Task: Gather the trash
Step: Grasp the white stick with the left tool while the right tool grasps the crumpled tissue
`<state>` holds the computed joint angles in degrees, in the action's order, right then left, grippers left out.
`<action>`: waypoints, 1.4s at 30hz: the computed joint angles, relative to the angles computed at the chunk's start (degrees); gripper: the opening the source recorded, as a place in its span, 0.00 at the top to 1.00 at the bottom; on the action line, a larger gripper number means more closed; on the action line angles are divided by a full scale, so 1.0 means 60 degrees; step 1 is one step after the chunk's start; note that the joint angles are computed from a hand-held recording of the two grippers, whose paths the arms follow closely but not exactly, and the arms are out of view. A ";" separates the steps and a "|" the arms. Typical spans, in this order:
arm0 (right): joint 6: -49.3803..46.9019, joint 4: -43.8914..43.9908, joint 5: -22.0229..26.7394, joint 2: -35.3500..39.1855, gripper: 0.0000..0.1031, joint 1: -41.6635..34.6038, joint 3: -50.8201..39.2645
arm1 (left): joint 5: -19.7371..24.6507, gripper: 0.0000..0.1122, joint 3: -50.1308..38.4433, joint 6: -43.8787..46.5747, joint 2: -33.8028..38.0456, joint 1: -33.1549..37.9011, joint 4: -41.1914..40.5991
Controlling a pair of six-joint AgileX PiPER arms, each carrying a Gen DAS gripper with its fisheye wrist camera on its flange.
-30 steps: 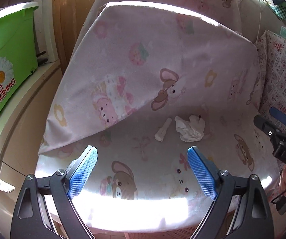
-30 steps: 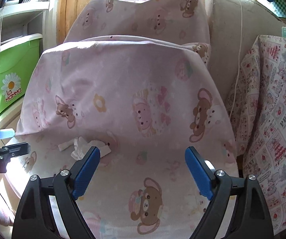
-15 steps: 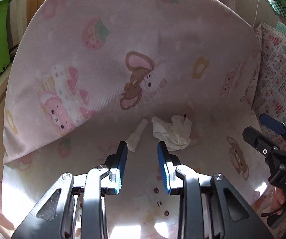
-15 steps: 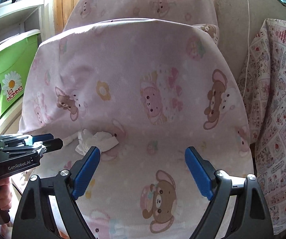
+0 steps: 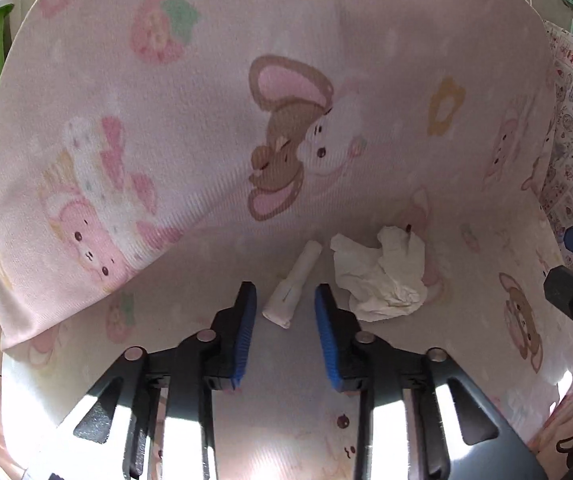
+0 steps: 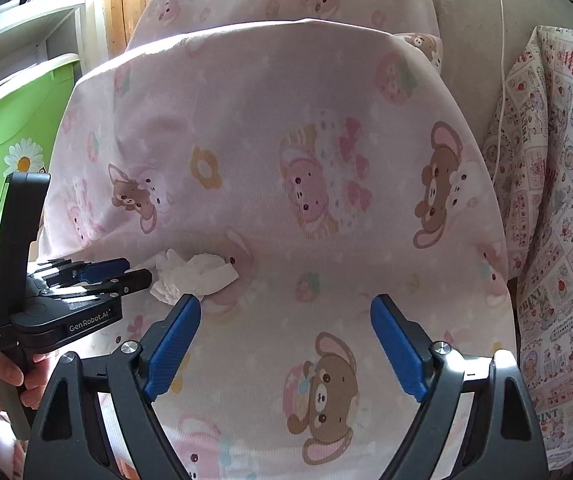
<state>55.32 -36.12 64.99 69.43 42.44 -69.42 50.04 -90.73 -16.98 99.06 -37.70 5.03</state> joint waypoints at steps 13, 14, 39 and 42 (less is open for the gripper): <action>0.0121 0.0004 0.0070 -0.0016 0.14 -0.0019 -0.0081 | 0.0217 0.87 0.0491 -0.1317 -0.1203 -0.0096 0.1445; 0.0105 0.0008 0.0061 0.0039 0.14 -0.0008 -0.0100 | 0.0417 0.87 0.0463 -0.1697 -0.1217 -0.0190 0.1890; -0.1355 0.2093 -0.1027 0.3538 0.22 -0.0922 -0.2315 | 0.1234 0.87 0.0806 -0.2914 -0.1927 -0.0297 0.3243; -0.1401 0.1860 -0.0876 0.3731 0.25 -0.0722 -0.2480 | 0.1356 0.87 0.0427 -0.2603 -0.1737 0.0017 0.2828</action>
<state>46.92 -24.97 59.73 91.82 38.11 -84.30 58.17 -88.17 -32.60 88.64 -37.60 21.99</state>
